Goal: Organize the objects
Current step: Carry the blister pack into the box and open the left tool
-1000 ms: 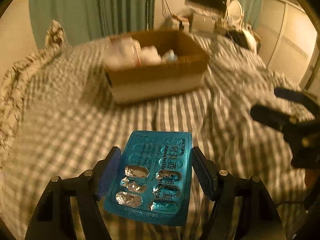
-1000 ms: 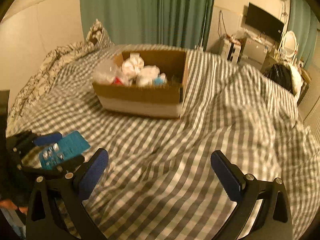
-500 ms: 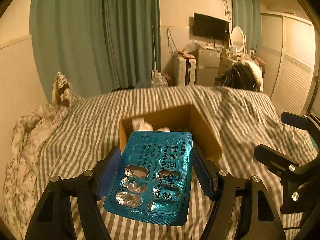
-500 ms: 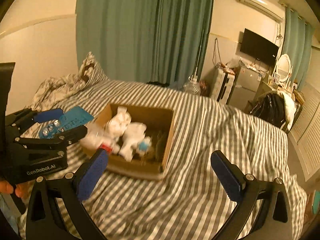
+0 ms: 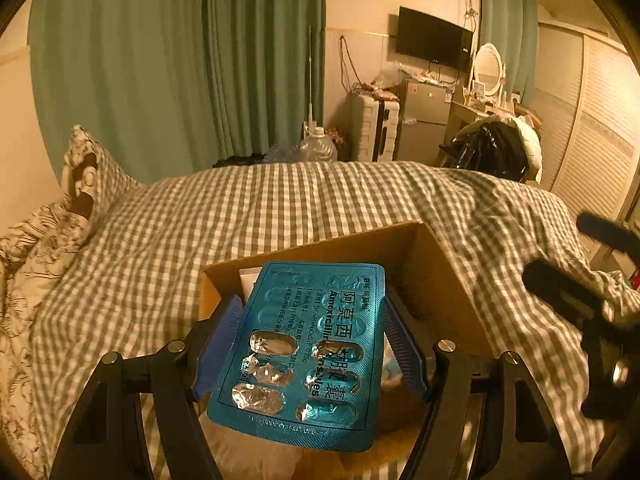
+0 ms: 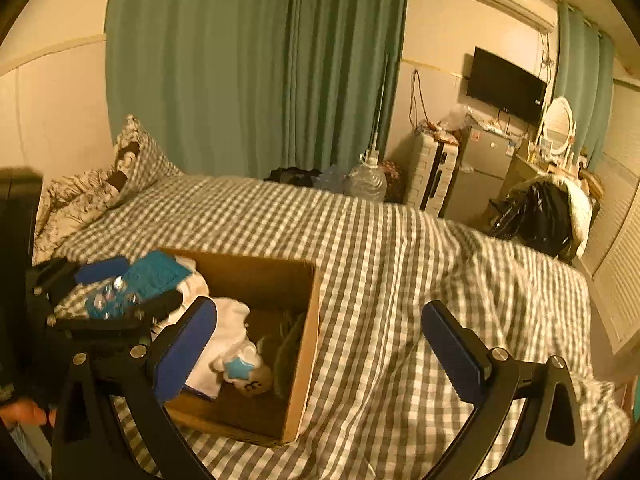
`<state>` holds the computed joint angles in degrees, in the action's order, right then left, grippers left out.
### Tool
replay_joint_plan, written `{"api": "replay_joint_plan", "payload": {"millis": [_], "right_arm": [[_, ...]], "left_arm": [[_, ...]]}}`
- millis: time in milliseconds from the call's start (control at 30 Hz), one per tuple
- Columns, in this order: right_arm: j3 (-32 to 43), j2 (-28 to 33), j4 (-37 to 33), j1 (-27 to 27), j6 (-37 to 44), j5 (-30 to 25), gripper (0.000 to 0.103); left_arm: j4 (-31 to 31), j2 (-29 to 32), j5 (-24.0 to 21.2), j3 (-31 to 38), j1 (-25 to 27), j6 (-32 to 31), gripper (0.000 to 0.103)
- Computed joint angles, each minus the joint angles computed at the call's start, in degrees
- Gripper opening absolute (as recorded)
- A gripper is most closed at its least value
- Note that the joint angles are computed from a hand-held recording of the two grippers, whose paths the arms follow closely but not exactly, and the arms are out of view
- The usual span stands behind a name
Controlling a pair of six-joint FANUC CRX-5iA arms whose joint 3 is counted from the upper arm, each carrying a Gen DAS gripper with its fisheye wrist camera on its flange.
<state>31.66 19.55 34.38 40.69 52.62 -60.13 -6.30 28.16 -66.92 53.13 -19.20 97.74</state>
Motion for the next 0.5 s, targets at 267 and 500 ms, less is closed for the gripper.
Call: {"api": "replay_joint_plan", "payload": {"millis": [267,500], "right_arm": [[-3.3,-0.1,0.6,-1.2,-1.2,0.5,0.103],[-5.5,-3.0,2.1,-0.9,-4.2,1.7,0.103]], "left_arm": [[0.7,3.3,0.2,2.9,0.0,-0.1,0.096],[-1.7,0.7,1.2,2.7,-0.8,2.9,0.101]]}}
